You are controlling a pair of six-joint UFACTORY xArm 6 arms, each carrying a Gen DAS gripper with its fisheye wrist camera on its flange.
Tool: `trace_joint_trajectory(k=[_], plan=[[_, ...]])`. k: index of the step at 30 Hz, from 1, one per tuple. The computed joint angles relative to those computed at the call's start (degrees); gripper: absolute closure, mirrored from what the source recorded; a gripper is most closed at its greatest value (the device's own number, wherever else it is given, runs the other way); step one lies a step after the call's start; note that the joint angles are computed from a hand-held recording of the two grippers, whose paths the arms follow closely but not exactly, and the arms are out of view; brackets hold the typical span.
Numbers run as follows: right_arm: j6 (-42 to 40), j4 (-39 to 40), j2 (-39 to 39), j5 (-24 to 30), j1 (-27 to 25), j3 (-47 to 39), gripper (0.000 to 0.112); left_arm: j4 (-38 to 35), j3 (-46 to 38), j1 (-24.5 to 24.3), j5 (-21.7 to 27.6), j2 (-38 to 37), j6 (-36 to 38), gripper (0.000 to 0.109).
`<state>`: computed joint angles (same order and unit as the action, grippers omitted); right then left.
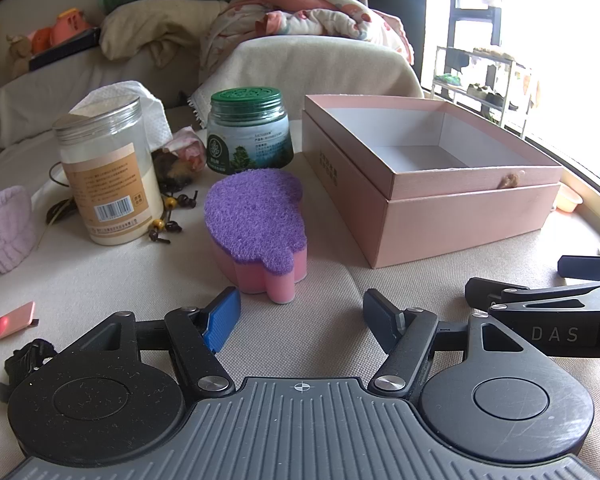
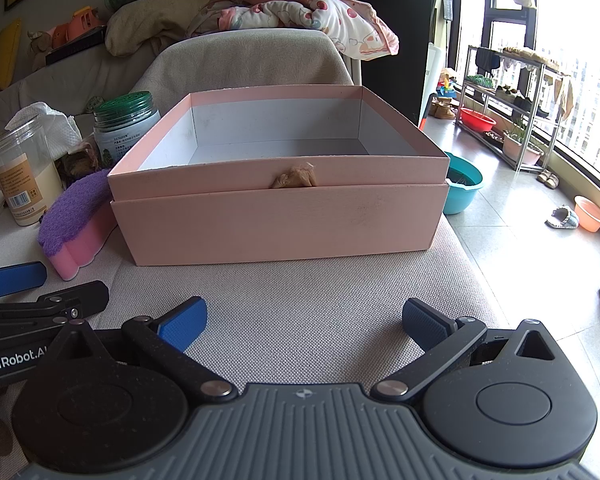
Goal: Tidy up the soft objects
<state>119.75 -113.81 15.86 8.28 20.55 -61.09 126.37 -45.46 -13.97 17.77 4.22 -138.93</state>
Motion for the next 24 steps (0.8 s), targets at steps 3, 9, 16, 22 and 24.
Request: trace_joint_trajectory(k=[3,9,16,22,24], plan=[[0.00,0.00,0.00,0.00,0.00,0.00,0.009,0.00,0.00,0.00,0.00,0.00,0.00,0.035],[0.00,0.00,0.00,0.00,0.00,0.00,0.009,0.00,0.00,0.00,0.00,0.00,0.00,0.035],[-0.07,0.07,0.02,0.01,0.01,-0.02,0.009,0.00,0.00,0.00,0.00,0.00,0.00,0.035],[-0.61,1.13,0.04,0.47,0.22,0.04,0.009,-0.15,0.03,-0.01,0.08,0.00,0.23,0.035],[-0.94,1.54,0.06,0.60,0.27,0.03,0.009,-0.15,0.03,-0.01,0.08,0.00,0.23,0.035]])
